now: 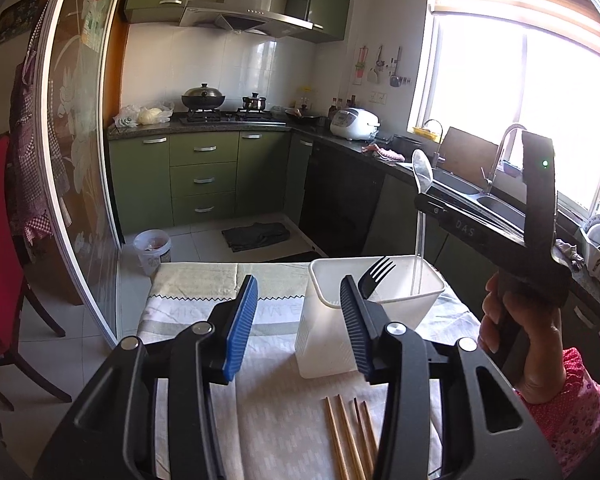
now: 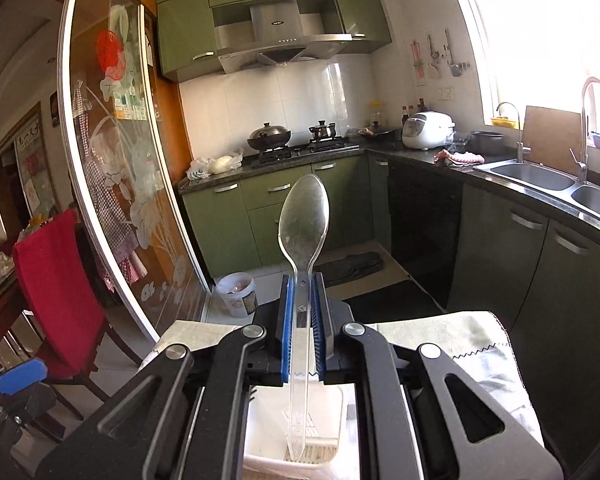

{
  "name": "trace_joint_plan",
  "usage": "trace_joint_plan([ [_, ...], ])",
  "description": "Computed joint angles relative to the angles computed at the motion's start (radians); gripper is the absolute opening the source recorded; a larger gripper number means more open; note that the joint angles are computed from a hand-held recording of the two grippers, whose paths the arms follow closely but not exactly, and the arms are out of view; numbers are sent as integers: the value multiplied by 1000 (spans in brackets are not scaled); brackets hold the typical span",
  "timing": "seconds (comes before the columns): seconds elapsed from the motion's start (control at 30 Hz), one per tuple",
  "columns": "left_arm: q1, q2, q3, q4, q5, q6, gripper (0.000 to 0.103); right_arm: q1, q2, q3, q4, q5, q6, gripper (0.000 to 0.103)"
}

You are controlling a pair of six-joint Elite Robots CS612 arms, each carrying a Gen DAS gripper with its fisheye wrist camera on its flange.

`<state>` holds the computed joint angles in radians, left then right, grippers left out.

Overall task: Organize utensils
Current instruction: 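Carry fork and spoon over the white holder and open both tools to drop them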

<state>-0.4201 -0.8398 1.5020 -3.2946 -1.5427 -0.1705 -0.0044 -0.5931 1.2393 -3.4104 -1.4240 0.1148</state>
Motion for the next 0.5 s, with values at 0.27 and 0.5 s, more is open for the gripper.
trace_joint_plan([
  [0.27, -5, -4, -16, 177, -35, -9, 45, -10, -37, 96, -44, 18, -31, 15],
  [0.5, -25, 7, -63, 536, -13, 25, 48, -46, -121, 264, -89, 83, -25, 25],
])
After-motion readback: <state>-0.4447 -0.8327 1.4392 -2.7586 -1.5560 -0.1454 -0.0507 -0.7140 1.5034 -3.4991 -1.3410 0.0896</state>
